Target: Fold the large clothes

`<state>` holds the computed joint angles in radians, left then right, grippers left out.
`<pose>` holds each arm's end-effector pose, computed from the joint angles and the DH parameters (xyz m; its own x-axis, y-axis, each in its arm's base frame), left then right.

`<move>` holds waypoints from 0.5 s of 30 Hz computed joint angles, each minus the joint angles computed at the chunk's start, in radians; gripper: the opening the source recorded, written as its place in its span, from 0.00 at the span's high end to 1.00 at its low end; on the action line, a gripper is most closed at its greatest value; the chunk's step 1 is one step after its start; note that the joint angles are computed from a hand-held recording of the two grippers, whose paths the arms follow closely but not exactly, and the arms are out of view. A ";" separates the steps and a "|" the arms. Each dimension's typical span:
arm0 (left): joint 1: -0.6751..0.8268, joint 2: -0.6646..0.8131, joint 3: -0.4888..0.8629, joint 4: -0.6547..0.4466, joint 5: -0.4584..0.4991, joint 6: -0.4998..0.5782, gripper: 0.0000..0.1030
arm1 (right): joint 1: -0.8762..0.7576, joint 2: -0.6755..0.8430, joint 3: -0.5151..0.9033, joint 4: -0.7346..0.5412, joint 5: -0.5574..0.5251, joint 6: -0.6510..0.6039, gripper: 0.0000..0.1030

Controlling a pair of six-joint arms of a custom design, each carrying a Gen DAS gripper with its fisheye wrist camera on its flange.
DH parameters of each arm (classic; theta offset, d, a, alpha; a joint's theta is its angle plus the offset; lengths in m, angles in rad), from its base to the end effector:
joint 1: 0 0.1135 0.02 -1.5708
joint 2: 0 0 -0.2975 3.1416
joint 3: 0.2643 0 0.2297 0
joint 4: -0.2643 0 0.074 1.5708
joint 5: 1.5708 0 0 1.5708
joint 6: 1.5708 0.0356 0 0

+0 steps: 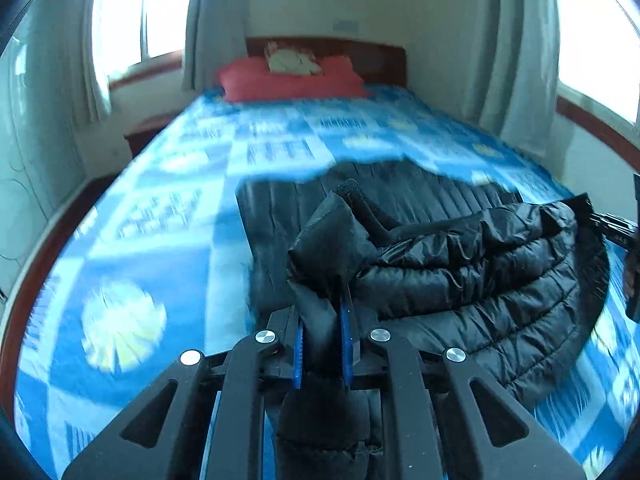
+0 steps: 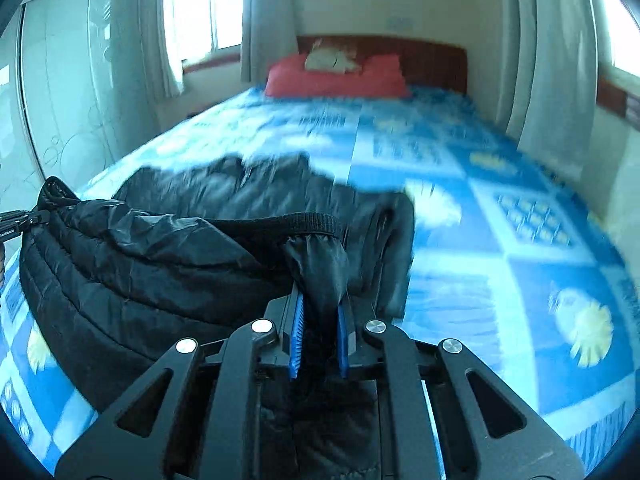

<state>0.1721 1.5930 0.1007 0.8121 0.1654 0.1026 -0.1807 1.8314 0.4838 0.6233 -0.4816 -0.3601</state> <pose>0.1869 0.0265 0.1260 -0.6208 -0.0054 -0.7840 0.0209 0.9995 -0.0234 0.2817 -0.0347 0.1281 -0.5459 -0.2177 -0.8091 -0.4000 0.9162 0.0233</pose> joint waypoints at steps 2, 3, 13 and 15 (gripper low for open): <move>-0.022 0.010 0.105 -0.074 -0.049 -0.022 0.86 | 0.055 0.021 0.113 -0.029 0.062 0.068 0.87; -0.035 0.041 0.188 -0.116 -0.081 -0.041 0.86 | 0.073 0.031 0.150 -0.038 0.084 0.092 0.87; -0.114 0.526 0.914 -0.424 -0.368 -0.138 0.86 | 0.280 0.465 0.879 -0.339 0.413 0.242 0.87; -0.118 0.632 1.014 -0.474 -0.393 -0.148 0.86 | 0.292 0.588 1.031 -0.431 0.445 0.242 0.87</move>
<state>0.0542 2.2251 1.1152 0.3381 -0.2280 -0.0453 0.1110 2.4197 1.5147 0.1919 -0.0366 -0.1186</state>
